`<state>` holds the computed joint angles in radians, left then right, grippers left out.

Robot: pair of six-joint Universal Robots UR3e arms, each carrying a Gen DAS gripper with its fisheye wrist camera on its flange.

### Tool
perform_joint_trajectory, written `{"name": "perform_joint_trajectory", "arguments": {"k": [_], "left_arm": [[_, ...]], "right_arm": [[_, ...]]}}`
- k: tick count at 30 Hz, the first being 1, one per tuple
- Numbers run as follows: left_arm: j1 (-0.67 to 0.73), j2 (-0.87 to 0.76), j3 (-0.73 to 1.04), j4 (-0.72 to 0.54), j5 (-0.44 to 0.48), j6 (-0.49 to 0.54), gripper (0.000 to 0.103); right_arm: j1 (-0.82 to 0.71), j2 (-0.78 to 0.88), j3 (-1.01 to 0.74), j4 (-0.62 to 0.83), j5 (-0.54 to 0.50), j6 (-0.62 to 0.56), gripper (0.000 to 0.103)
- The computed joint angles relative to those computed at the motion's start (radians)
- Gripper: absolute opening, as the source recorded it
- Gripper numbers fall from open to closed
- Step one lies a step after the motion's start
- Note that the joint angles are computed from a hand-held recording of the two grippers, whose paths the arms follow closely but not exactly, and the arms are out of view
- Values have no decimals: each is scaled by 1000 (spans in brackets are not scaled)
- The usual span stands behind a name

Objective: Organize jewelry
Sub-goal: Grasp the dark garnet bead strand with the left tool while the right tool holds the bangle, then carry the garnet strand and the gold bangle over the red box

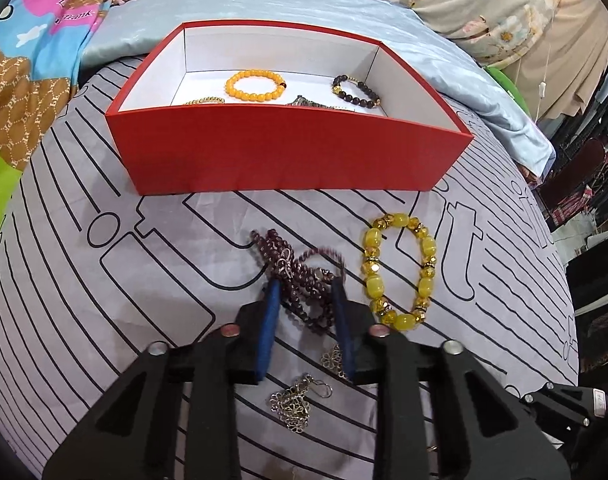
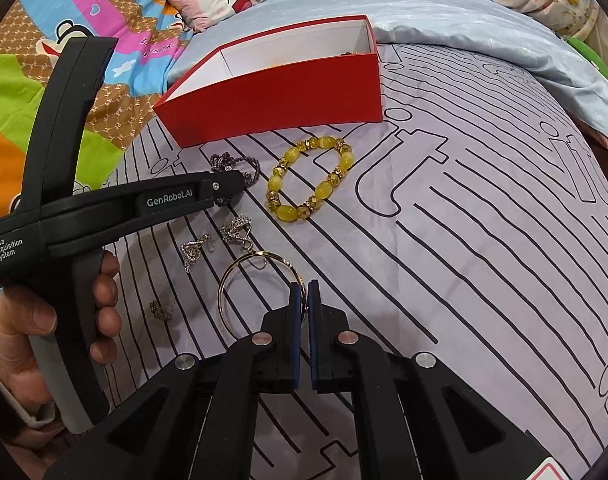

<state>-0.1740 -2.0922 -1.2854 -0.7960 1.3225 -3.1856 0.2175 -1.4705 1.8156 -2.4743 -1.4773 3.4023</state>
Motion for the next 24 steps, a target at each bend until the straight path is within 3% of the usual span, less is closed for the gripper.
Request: {"name": "perform_joint_trajectory", "arguments": {"k": [6, 24], "left_arm": [[8, 9, -17, 7, -8, 6, 5], [73, 192, -95, -7, -81, 32, 3]], "right_arm": [[7, -4, -1, 1, -3, 5, 3], [-3, -51, -70, 13, 0, -3, 3]]}}
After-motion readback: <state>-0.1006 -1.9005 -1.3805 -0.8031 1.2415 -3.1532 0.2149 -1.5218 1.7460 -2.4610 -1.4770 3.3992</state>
